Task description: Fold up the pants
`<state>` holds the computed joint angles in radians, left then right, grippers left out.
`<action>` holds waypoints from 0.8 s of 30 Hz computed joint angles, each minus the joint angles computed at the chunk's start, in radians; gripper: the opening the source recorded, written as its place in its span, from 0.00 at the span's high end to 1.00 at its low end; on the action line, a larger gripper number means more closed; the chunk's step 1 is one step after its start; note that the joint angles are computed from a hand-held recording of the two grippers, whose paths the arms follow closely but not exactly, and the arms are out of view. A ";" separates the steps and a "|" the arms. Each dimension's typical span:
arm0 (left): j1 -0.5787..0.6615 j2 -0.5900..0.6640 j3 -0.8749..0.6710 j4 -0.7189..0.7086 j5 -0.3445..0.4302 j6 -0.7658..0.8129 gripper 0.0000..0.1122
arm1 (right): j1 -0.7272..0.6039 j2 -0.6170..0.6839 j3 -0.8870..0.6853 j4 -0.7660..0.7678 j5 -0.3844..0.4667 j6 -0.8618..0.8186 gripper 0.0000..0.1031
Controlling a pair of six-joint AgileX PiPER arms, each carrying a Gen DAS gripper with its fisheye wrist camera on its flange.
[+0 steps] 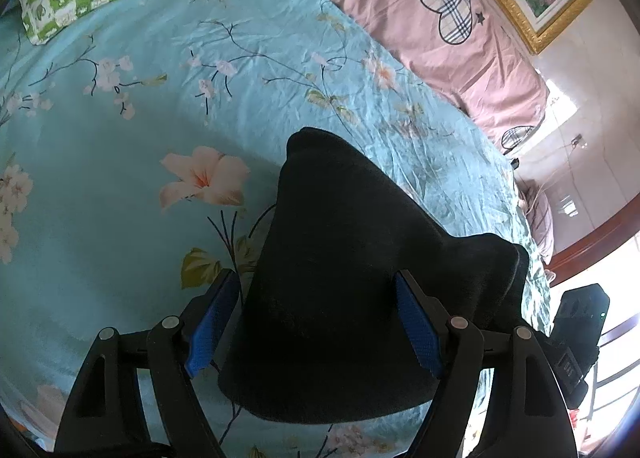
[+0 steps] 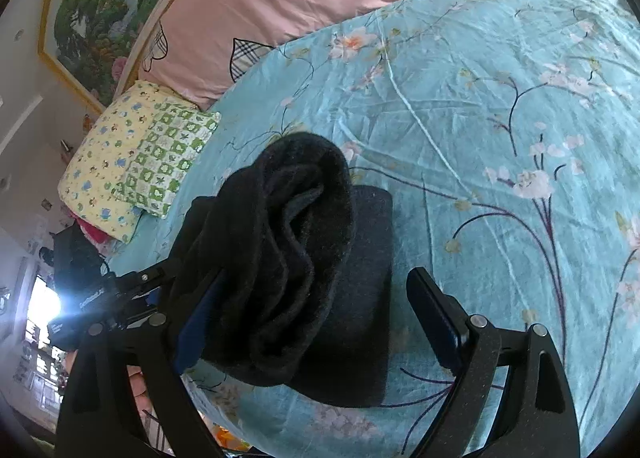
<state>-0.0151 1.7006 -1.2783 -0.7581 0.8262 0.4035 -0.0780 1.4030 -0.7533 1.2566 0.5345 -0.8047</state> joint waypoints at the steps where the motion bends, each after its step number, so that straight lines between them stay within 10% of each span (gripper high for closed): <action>1: 0.002 0.004 0.000 -0.001 0.002 0.002 0.29 | 0.000 0.007 0.000 0.000 0.004 0.003 0.13; 17: 0.017 0.085 -0.032 -0.059 0.030 0.020 0.27 | -0.078 0.055 0.032 0.162 0.123 -0.157 0.25; 24: 0.016 0.092 -0.028 -0.098 0.047 0.051 0.50 | -0.075 0.057 0.044 0.188 0.136 -0.198 0.34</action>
